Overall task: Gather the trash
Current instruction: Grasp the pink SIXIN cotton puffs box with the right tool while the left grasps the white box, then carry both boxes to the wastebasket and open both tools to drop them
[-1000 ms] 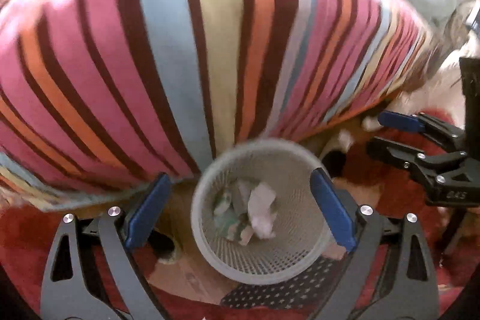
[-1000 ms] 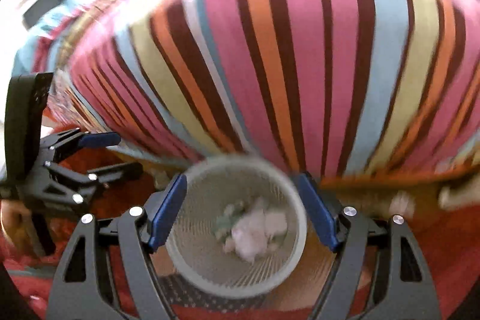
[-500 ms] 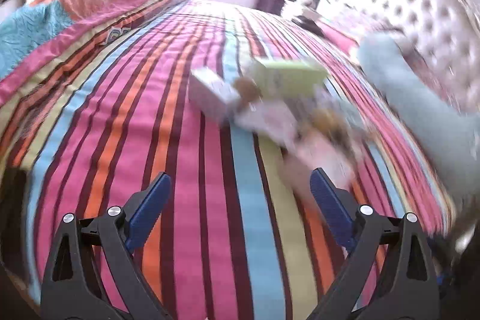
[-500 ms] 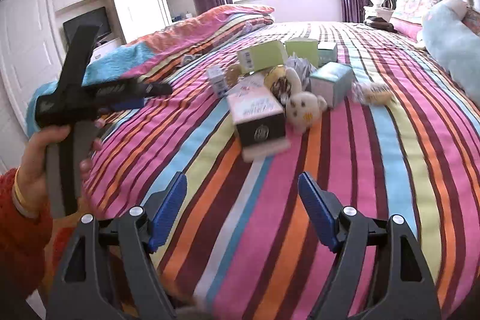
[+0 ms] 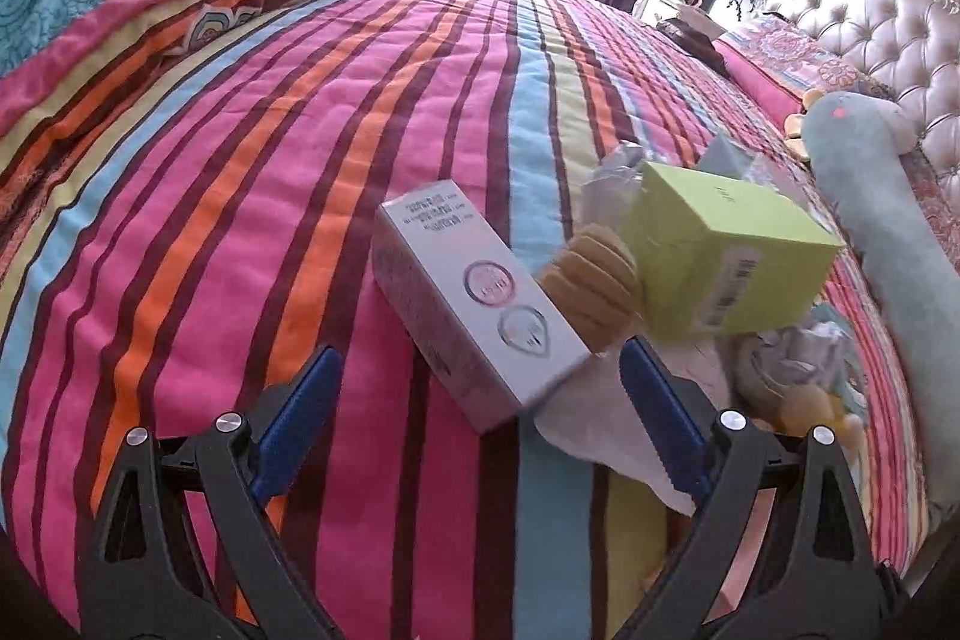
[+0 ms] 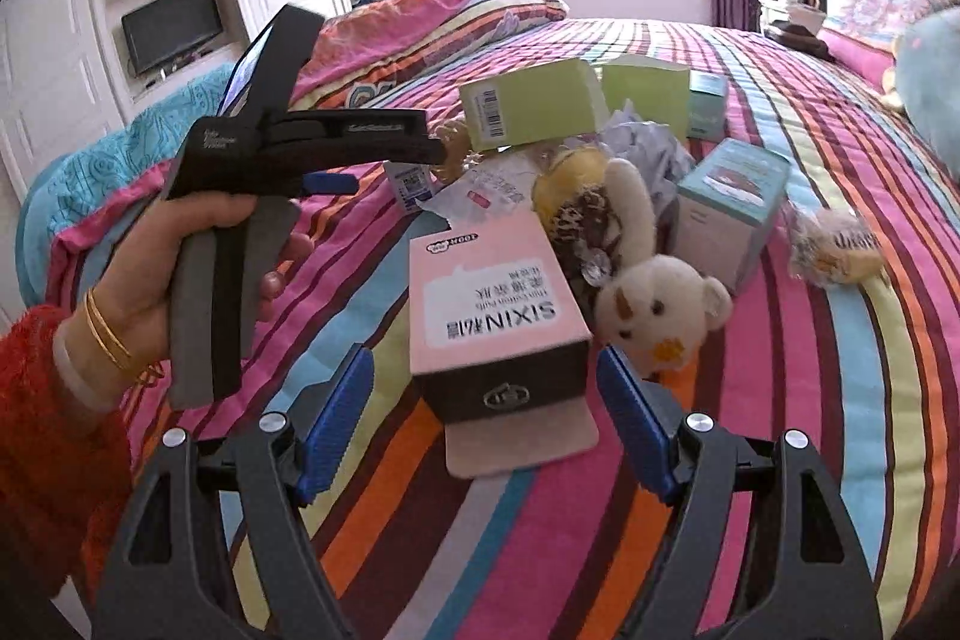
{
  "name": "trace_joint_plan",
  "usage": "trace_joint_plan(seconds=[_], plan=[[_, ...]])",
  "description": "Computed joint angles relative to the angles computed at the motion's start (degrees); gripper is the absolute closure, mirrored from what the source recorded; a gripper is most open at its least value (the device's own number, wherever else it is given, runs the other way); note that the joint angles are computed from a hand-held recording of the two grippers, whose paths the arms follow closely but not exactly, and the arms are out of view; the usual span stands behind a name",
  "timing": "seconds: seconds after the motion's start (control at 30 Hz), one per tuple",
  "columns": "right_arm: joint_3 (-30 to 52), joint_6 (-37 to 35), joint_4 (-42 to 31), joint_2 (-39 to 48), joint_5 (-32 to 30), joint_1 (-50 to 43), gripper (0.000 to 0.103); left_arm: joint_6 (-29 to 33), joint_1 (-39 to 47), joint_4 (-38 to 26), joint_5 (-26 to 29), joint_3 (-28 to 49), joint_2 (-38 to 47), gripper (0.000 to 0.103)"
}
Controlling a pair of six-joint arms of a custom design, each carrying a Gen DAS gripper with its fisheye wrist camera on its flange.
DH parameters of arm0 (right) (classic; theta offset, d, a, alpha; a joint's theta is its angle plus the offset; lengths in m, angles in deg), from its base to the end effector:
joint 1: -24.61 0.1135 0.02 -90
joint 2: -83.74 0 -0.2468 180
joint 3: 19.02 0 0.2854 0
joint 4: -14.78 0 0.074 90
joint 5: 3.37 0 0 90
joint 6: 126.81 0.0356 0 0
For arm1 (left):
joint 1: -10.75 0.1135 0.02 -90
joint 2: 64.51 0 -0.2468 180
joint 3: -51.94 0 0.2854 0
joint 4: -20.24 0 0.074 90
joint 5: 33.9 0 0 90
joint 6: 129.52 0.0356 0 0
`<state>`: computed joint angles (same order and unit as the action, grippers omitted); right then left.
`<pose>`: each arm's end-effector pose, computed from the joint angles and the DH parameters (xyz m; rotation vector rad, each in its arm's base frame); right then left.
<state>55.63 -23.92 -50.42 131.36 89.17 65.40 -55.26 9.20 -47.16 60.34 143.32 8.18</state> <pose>0.1479 0.1255 0.3578 -0.5249 2.2148 0.4543 0.2890 -0.0105 0.3583 -0.2665 2.4159 -0.2266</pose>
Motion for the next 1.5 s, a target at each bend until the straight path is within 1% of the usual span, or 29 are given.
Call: trace_joint_plan(seconds=[0.07, 0.13, 0.27, 0.4, 0.5, 0.6, 0.73, 0.8, 0.83, 0.87, 0.9, 0.93, 0.97, 1.0, 1.07, 1.1, 1.17, 1.23, 1.37, 1.4, 1.47, 1.5], plan=[[0.8, -0.9, 0.2, 1.8, 2.9, 1.2, 0.03, 1.4, 0.6, 0.2, -0.4, 0.5, 1.0, 0.012], [1.4, -1.3, 0.5, 3.2, 4.0, 1.2, 0.03, 2.7, 1.1, 0.5, -0.1, 0.5, 1.2, 0.012], [2.1, -0.9, 1.2, 6.2, 1.3, -0.2, 0.03, 5.1, 3.1, 0.3, 0.3, 1.4, 2.3, 0.012], [4.1, -1.0, -0.5, 9.2, 2.8, 1.9, 0.03, 6.2, 6.0, -0.4, -0.4, 0.3, 1.9, 0.012], [4.3, -1.4, -0.8, 9.2, 3.6, 3.1, 0.03, 5.5, 9.6, 0.0, 4.2, -0.4, 1.9, 0.012], [5.0, -1.0, -0.9, 10.6, 4.1, 2.5, 0.03, 3.3, 11.1, -0.3, 5.8, 1.7, 4.3, 0.012], [6.5, 0.3, -0.4, 13.5, 3.3, 1.5, 0.03, 0.9, 9.9, -0.7, 4.5, 6.4, 9.0, 0.012], [7.3, 0.6, -0.5, 15.0, 4.2, 2.1, 0.031, 0.1, 8.6, -1.2, 2.1, 9.3, 12.3, 0.012], [7.8, 0.5, -0.8, 15.9, 4.8, 2.6, 0.031, -0.2, 8.2, -1.0, 1.0, 9.8, 13.0, 0.012], [8.4, 0.7, -1.6, 17.0, 6.3, 3.5, 0.035, -0.2, 7.7, -1.0, -0.3, 10.3, 13.9, 0.013], [8.9, 0.8, -2.3, 17.8, 7.6, 4.0, 0.039, 0.3, 7.0, -1.2, -2.0, 10.9, 14.7, 0.017], [9.0, 1.1, -2.5, 17.9, 8.0, 4.2, 0.039, 1.4, 6.3, -1.2, -4.2, 11.0, 14.9, 0.03], [8.8, 1.3, -2.5, 17.6, 8.3, 4.4, 0.039, 2.3, 6.3, -0.7, -4.5, 10.5, 14.2, 0.061], [8.6, 1.7, -2.6, 17.2, 8.6, 4.8, 0.04, 2.8, 7.0, -0.6, -3.1, 10.3, 13.7, 0.073], [7.5, 2.8, -2.5, 15.4, 9.2, 5.5, 0.04, 3.8, 8.7, -1.2, 0.6, 9.9, 12.7, 0.073], [7.5, 3.3, -2.5, 14.9, 9.5, 5.9, 0.04, 5.4, 9.3, -1.5, 1.3, 9.2, 11.8, 0.073], [6.2, 4.8, -2.5, 12.6, 9.4, 7.1, 0.04, 8.3, 9.4, -1.4, -0.1, 7.2, 8.8, 0.073], [4.7, 6.5, -3.2, 9.8, 10.2, 8.8, 0.04, 10.5, 10.7, -1.6, 1.8, 4.6, 4.9, 0.073], [0.7, 11.9, -6.3, 1.6, 12.8, 13.7, 0.04, 14.6, 15.7, -3.5, 9.6, -2.5, -7.7, 0.073], [-0.1, 13.1, -7.0, -0.2, 13.5, 14.9, 0.04, 16.5, 17.7, -5.0, 12.8, -4.6, -12.3, 0.073], [-2.0, 17.4, -9.7, -5.8, 16.0, 19.1, 0.04, 20.7, 20.8, -9.0, 17.2, -7.7, -20.7, 0.073], [-2.6, 19.9, -11.1, -8.1, 17.6, 21.7, 0.04, 23.7, 23.0, -12.5, 20.4, -9.1, -25.7, 0.073]])
